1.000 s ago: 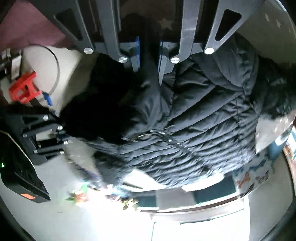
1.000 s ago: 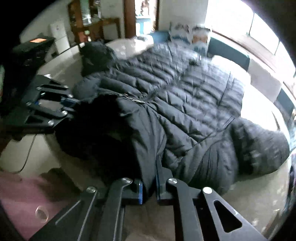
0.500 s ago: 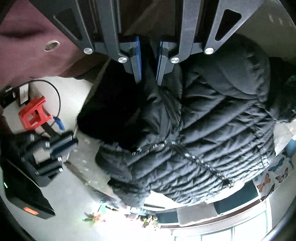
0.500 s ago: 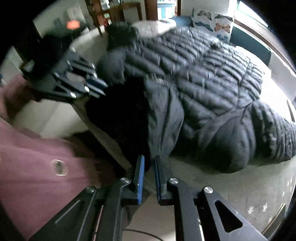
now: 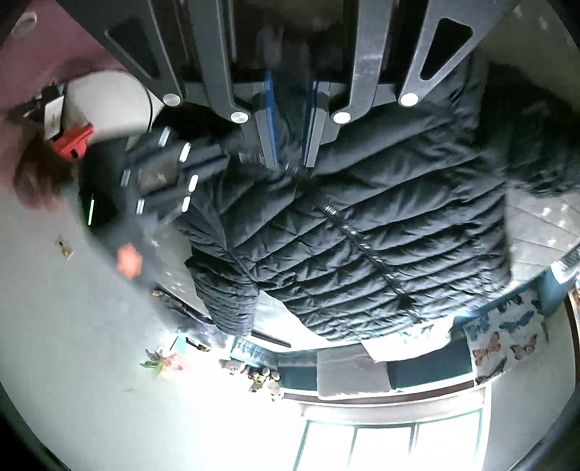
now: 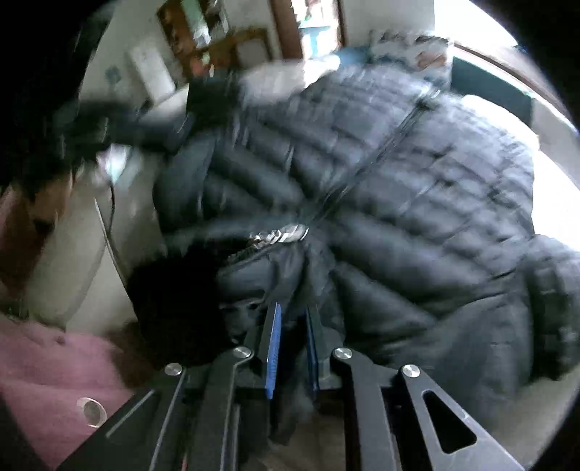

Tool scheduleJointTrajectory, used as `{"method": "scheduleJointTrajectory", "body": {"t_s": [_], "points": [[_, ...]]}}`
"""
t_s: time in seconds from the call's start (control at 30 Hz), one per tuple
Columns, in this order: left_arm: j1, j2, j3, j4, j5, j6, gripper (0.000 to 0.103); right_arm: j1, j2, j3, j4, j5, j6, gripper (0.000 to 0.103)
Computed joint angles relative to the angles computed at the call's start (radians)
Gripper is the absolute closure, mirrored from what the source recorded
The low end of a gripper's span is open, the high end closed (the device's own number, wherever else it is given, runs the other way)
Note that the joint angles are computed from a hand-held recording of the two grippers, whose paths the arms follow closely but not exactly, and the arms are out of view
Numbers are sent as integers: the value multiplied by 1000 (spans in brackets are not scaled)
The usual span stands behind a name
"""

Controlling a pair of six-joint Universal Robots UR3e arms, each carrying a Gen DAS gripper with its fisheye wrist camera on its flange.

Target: Fold large clothes

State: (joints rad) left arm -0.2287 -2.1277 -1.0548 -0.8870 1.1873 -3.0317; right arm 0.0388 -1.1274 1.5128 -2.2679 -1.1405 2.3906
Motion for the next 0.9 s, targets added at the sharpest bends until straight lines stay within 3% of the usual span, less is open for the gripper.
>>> {"method": "scheduleJointTrajectory", "body": {"t_s": [0.07,0.23,0.37,0.5,0.63,0.77,0.9], "points": [[-15,-98,113,-19,-16,-11,88,19,5,86,-145,-33,0,88],[-56,-374,452,-121,-95,-32,88,-85,-88,55,41,83,-34,88],[-88,-538,682,-268,-143,-8,88,-182,-123,61,-55,92,39,87],[-128,-544,630,-217,-82,-6,88,-262,11,-71,-95,125,182,86],[-118,-552,628,-220,-110,-39,88,-274,237,-307,-15,35,262,82],[-118,-552,626,-220,-108,-42,88,-363,269,-402,164,203,247,82],[-119,-542,613,-218,-96,-39,88,-432,268,-481,165,240,255,82]]}}
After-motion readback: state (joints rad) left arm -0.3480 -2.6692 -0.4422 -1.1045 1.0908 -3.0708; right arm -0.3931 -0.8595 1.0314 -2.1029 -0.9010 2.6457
